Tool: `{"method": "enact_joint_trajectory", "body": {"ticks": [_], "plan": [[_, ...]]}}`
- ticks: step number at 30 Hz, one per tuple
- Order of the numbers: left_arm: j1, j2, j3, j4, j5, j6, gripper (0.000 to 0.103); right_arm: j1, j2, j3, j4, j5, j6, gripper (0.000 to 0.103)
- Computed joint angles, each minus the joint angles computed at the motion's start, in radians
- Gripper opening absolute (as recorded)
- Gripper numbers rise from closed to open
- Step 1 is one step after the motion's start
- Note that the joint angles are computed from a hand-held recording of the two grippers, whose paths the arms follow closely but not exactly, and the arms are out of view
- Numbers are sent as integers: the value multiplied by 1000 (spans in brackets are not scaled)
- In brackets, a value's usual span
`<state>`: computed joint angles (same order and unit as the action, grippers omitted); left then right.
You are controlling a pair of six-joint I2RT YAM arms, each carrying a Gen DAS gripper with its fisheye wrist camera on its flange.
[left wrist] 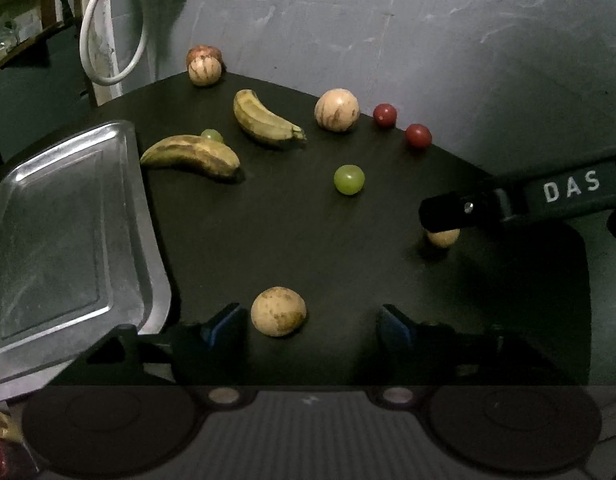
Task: Organize fruits
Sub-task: 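Grasp a small tan fruit with the left gripper while the right gripper grasps a larger tan fruit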
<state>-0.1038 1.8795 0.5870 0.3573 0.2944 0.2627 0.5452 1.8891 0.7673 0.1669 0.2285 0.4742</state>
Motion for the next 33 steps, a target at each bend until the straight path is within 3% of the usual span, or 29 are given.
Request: {"method": "enact_joint_trajectory", "body": {"ticks": [5,10,24,33], "plan": [[-16,12,-2,31,-31,-8,74,-10,40,36,-18,-22,-37,80],[-22,12,6,28,-53,7,59,-20,72,63,-40,-39,-59,77],[9,-6,14,-14,-49,15,32,-35,119,109,-57,-84,-109,73],[20,-13,9,-19,-37,8,31,-38,132,104,-54,-95,-123,66]]}}
